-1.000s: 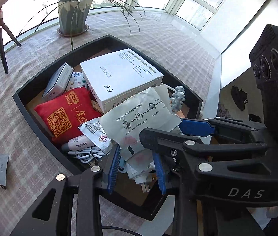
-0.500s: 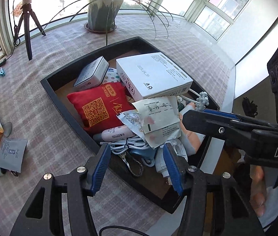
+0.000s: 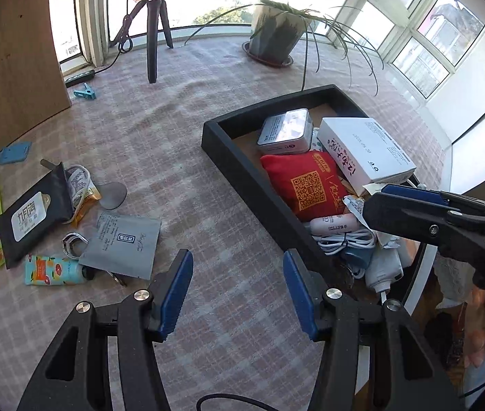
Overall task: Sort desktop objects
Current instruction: 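Move the right gripper back to the black wet-wipes pouch, then grasp the black wet-wipes pouch with the right gripper and lift it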
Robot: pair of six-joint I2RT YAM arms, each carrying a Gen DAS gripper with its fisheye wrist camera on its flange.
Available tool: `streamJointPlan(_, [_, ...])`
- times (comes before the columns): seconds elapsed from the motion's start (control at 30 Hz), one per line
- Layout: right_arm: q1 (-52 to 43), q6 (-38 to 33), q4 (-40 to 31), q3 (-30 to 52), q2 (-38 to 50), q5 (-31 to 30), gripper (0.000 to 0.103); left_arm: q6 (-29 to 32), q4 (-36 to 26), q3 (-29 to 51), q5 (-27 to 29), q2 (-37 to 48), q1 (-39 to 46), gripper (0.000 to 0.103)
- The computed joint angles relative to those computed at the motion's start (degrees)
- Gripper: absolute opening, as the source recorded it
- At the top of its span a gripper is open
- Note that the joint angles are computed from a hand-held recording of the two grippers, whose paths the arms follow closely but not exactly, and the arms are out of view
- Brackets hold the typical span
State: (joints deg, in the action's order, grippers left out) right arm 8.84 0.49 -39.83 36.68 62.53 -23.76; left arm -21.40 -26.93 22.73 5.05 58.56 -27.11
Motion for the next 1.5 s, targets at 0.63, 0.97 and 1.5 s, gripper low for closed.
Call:
streamJointPlan(0.63, [33.36, 9.17, 4.36, 39.14, 43.62, 4.19, 0.066, 31.47, 3.34, 2.39, 22.30, 20.65, 64.00, 0.052])
streamJointPlan(0.97, [38.91, 3.44, -8.73, 73.04, 74.06, 2.97, 0.066, 27.50, 11.89, 5.97, 24.82, 35.60, 64.66, 0.052])
streamJointPlan(1.5, [36.72, 8.00, -13.81, 84.03, 86.62, -4.13, 0.066, 25.94, 20.24, 6.24, 26.23, 44.96, 66.33, 0.050])
